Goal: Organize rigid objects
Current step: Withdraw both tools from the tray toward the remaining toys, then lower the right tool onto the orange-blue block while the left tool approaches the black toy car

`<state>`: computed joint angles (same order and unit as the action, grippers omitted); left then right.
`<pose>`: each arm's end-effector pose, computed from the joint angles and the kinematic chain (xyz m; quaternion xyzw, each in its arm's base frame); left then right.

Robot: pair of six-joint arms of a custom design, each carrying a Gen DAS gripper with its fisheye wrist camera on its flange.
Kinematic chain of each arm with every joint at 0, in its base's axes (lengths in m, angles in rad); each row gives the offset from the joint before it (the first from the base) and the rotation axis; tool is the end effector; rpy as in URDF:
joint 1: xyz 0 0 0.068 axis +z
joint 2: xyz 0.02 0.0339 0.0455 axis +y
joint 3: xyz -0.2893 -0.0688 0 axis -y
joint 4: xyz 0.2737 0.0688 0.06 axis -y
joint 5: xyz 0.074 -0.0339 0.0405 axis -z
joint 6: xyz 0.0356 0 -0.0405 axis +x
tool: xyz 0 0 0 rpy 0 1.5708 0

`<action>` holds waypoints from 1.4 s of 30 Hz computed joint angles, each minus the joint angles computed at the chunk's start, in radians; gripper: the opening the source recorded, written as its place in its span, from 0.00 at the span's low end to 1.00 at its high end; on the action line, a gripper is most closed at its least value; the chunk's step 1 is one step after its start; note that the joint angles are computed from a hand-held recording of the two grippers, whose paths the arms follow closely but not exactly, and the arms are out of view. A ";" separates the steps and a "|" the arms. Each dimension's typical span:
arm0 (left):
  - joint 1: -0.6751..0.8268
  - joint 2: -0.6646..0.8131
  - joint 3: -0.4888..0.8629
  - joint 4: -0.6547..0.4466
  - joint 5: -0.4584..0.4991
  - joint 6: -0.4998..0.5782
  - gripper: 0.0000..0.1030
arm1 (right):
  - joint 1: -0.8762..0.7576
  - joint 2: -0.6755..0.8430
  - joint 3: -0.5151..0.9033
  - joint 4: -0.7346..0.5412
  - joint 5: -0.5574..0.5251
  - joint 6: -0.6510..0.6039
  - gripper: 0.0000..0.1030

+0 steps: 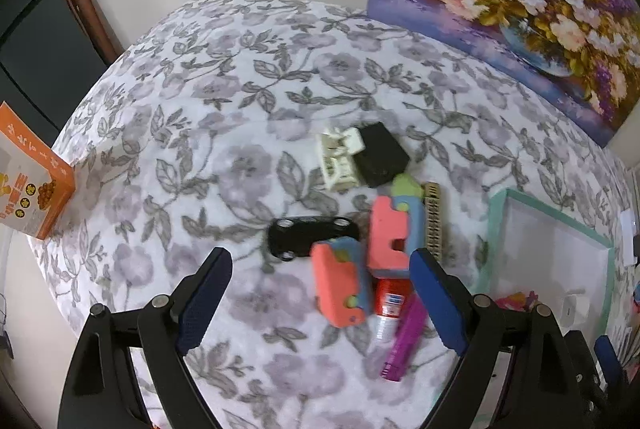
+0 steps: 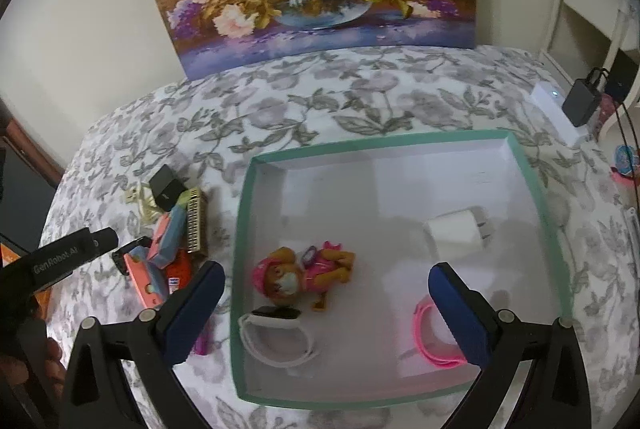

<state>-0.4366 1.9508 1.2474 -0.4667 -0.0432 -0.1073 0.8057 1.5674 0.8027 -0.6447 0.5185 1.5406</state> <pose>0.3791 -0.1752 0.1500 0.1564 0.9672 -0.0331 0.1973 0.2031 0.1861 0.1530 0.3654 0.8917 -0.0271 0.2658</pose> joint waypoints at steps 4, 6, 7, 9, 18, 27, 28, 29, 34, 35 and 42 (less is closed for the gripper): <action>0.053 0.022 0.030 -0.017 0.050 0.019 0.88 | 0.003 0.024 0.027 0.013 -0.004 -0.025 1.00; 0.076 0.034 0.045 -0.023 0.067 0.028 0.88 | 0.002 0.033 0.041 0.022 -0.007 -0.041 1.00; 0.085 0.038 0.051 -0.026 0.074 0.031 0.88 | -0.001 0.039 0.052 0.032 -0.009 -0.049 1.00; 0.101 0.052 0.065 -0.034 0.094 0.034 0.88 | -0.010 0.047 0.066 0.057 -0.015 -0.073 1.00; 0.179 0.131 0.149 -0.069 0.160 0.054 0.88 | -0.077 0.145 0.157 0.177 -0.062 -0.186 1.00; 0.221 0.245 0.259 -0.121 0.190 0.056 0.88 | -0.139 0.328 0.283 0.253 -0.154 -0.277 0.97; 0.222 0.257 0.268 -0.124 0.190 0.056 0.88 | -0.144 0.346 0.297 0.258 -0.162 -0.287 0.96; 0.222 0.265 0.274 -0.126 0.190 0.056 0.88 | -0.148 0.360 0.307 0.263 -0.170 -0.295 0.94; 0.227 0.307 0.307 -0.136 0.194 0.045 0.88 | -0.161 0.427 0.350 0.310 -0.218 -0.334 0.81; 0.228 0.313 0.311 -0.137 0.193 0.043 0.88 | -0.163 0.435 0.357 0.314 -0.224 -0.340 0.79; 0.234 0.335 0.331 -0.143 0.190 0.036 0.88 | -0.166 0.487 0.396 0.341 -0.262 -0.375 0.58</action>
<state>-0.2022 2.2862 1.5789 -0.6096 0.1468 -0.0717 0.6398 2.0546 1.1990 -0.3040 0.2563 1.1657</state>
